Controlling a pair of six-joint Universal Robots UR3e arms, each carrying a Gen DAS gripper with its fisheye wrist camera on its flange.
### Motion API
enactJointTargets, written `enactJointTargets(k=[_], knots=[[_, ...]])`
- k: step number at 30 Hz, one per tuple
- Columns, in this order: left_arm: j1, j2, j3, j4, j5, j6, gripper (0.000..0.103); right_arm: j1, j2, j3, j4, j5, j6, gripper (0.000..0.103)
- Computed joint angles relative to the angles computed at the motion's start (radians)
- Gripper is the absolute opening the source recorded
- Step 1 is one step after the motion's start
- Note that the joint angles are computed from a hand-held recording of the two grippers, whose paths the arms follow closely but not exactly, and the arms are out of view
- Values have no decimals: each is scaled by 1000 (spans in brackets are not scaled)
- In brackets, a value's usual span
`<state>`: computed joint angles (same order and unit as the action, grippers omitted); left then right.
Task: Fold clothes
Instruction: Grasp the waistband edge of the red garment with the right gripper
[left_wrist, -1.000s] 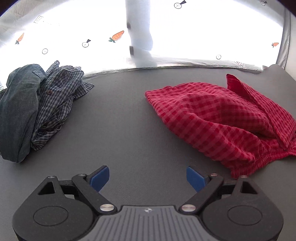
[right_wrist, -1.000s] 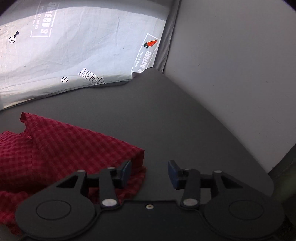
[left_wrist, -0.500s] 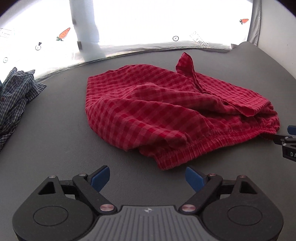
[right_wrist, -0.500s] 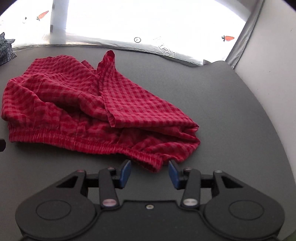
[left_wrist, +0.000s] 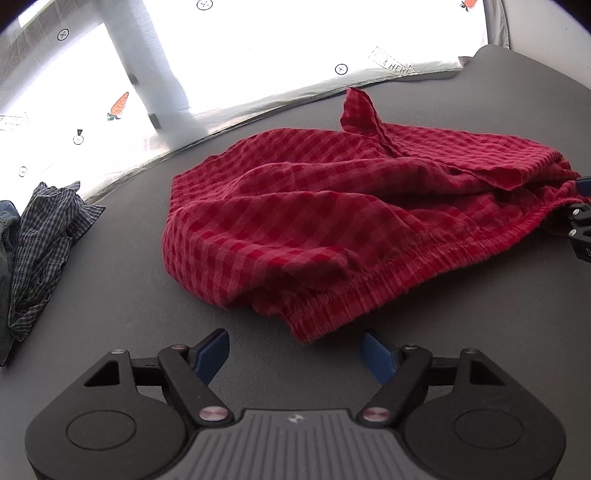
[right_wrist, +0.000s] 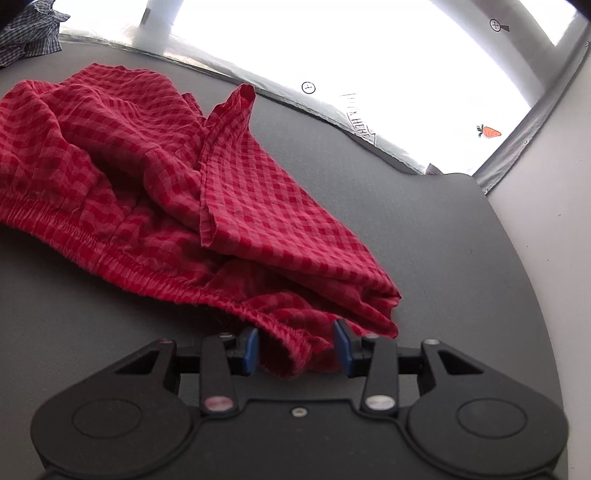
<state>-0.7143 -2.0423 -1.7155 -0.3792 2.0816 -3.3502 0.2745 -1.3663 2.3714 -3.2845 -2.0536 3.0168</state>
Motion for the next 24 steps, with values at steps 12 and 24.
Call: enactJointTargets(k=[12,24], knots=[[-4,-80,113,-16,71,-124,79,-49,-144,-8,-20,72,60,9],[96,-67,181,-141,-5,-206,66,-64,-66,-31,38,56,111,13]])
